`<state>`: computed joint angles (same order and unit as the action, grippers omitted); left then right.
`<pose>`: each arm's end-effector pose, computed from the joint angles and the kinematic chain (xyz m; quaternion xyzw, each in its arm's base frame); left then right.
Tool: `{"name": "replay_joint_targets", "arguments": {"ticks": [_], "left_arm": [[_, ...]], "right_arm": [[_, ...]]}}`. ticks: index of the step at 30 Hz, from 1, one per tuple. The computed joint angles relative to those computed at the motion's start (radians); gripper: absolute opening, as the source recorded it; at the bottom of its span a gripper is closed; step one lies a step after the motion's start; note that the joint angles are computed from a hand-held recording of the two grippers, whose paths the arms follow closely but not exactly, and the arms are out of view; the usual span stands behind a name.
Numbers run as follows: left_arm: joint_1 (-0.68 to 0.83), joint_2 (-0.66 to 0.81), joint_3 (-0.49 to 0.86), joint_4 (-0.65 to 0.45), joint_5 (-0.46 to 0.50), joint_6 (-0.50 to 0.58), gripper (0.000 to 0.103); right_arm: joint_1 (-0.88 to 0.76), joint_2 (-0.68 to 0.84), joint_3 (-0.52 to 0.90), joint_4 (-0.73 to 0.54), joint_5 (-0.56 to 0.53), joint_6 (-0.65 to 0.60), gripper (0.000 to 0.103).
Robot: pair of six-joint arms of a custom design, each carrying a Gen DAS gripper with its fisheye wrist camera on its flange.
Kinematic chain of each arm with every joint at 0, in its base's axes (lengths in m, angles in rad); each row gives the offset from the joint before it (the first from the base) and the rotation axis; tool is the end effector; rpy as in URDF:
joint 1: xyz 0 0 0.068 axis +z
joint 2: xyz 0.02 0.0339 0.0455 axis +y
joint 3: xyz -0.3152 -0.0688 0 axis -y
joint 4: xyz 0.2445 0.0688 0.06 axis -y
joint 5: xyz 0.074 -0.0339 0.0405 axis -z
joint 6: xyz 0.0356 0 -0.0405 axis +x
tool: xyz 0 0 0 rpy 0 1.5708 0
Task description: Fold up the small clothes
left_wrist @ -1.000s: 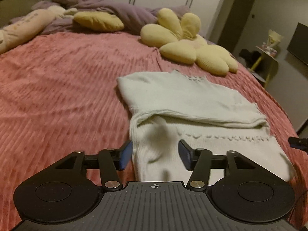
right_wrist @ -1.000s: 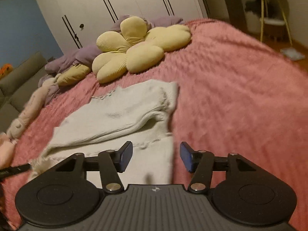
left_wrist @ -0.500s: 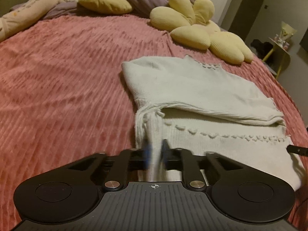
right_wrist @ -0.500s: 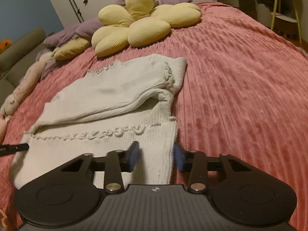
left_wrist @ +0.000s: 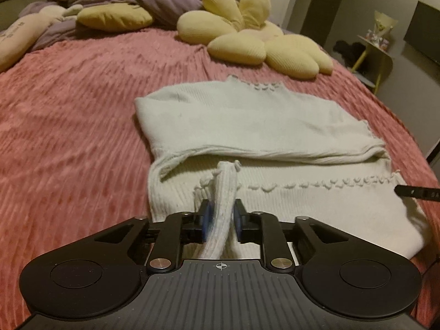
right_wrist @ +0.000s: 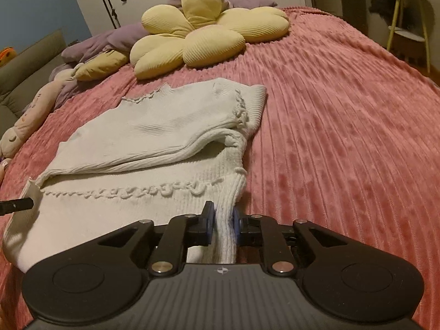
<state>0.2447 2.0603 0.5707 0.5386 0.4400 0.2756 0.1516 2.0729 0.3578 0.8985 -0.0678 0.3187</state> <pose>0.3040 0.0603 0.0664 0.0809 0.9283 -0.1243 0.3411 0.2674 0.0433 0.0594 0.0651 0.9270 0.1164 0.3505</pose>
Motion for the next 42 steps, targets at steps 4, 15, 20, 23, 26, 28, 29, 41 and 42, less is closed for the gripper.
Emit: {"name": "replay_joint_targets", "arguments": {"ticks": [4, 15, 20, 23, 26, 28, 29, 41, 42], "left_arm": [[-0.001, 0.028, 0.033, -0.025, -0.025, -0.02, 0.022], [0.082, -0.184, 0.039, -0.06, 0.159, -0.051, 0.01], [0.04, -0.11, 0.147, 0.028, 0.071, -0.158, 0.01], [0.013, 0.022, 0.275, -0.054, 0.021, -0.189, 0.01], [-0.016, 0.115, 0.337, -0.115, -0.013, -0.153, 0.014], [-0.017, 0.143, 0.327, -0.091, -0.012, -0.129, 0.024], [-0.015, 0.153, 0.326, -0.083, -0.002, -0.125, 0.034], [-0.032, 0.176, 0.386, -0.163, -0.041, -0.11, 0.01], [-0.026, 0.16, 0.379, -0.161, -0.023, -0.113, 0.01]], "right_arm": [[0.006, -0.007, 0.018, -0.042, 0.007, -0.009, 0.016], [0.086, -0.151, -0.016, 0.014, 0.123, -0.132, 0.007], [0.068, -0.174, 0.101, -0.014, 0.17, -0.116, 0.007], [0.035, -0.083, 0.22, -0.072, 0.154, -0.084, 0.008], [0.01, 0.018, 0.335, -0.177, 0.107, -0.069, 0.008], [0.009, 0.068, 0.387, -0.237, 0.105, -0.086, 0.009], [0.01, 0.085, 0.407, -0.265, 0.108, -0.096, 0.013], [0.026, 0.125, 0.457, -0.322, 0.113, -0.184, 0.007], [0.028, 0.117, 0.45, -0.317, 0.116, -0.188, 0.007]]}}
